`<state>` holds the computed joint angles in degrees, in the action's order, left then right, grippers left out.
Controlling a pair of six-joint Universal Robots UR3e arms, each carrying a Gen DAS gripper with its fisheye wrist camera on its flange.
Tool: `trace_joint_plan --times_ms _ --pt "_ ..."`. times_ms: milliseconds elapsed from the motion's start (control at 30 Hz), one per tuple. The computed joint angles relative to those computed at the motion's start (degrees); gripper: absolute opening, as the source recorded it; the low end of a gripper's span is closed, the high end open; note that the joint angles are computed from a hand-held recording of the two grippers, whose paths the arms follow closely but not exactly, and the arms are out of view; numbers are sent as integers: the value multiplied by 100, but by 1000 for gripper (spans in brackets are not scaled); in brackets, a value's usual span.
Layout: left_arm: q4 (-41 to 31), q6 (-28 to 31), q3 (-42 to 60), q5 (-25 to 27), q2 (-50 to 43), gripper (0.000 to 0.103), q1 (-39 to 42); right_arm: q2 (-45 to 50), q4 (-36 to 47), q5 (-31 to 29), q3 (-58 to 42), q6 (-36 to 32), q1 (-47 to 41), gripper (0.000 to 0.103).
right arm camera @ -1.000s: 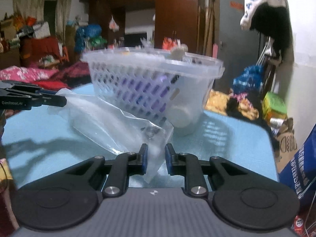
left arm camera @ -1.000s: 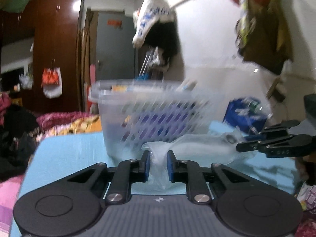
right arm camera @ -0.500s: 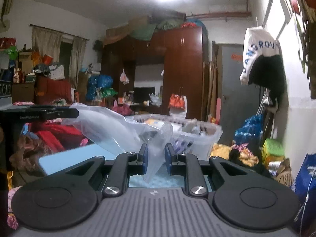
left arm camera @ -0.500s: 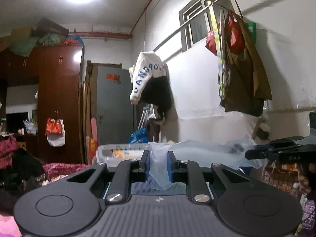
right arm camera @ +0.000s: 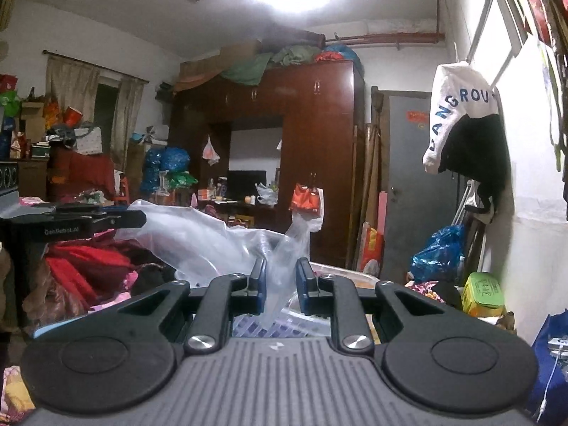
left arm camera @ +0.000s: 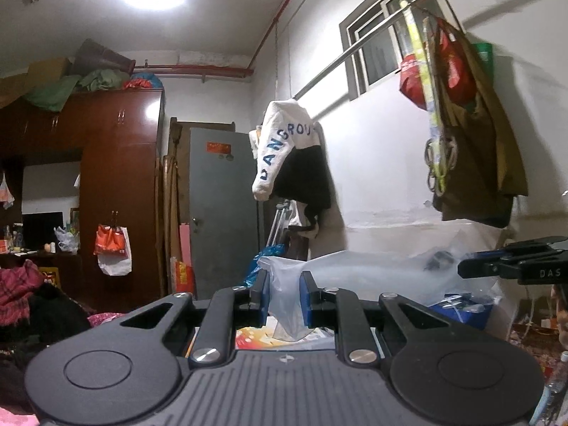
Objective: Organize objects
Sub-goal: 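Lift the plastic bag with both grippers and carry it over the basket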
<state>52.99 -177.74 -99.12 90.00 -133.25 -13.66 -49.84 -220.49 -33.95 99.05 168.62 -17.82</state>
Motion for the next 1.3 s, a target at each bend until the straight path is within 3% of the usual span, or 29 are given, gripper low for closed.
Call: trace_joint_plan --times_ms 200,533,1000,1300 --pt "-781 -69 797 -90 -146 21 175 218 481 -379 -612 -45 213 19" --pt "-2459 -296 3042 -194 -1052 21 368 733 1661 -1237 -1915 -240 675 18" --pt "-5670 -333 6349 346 -2494 22 271 1406 3748 -2181 -3619 -224 1138 18" --pt "-6296 -213 6683 608 -2554 25 187 1589 4745 -2481 -4213 -165 1227 18"
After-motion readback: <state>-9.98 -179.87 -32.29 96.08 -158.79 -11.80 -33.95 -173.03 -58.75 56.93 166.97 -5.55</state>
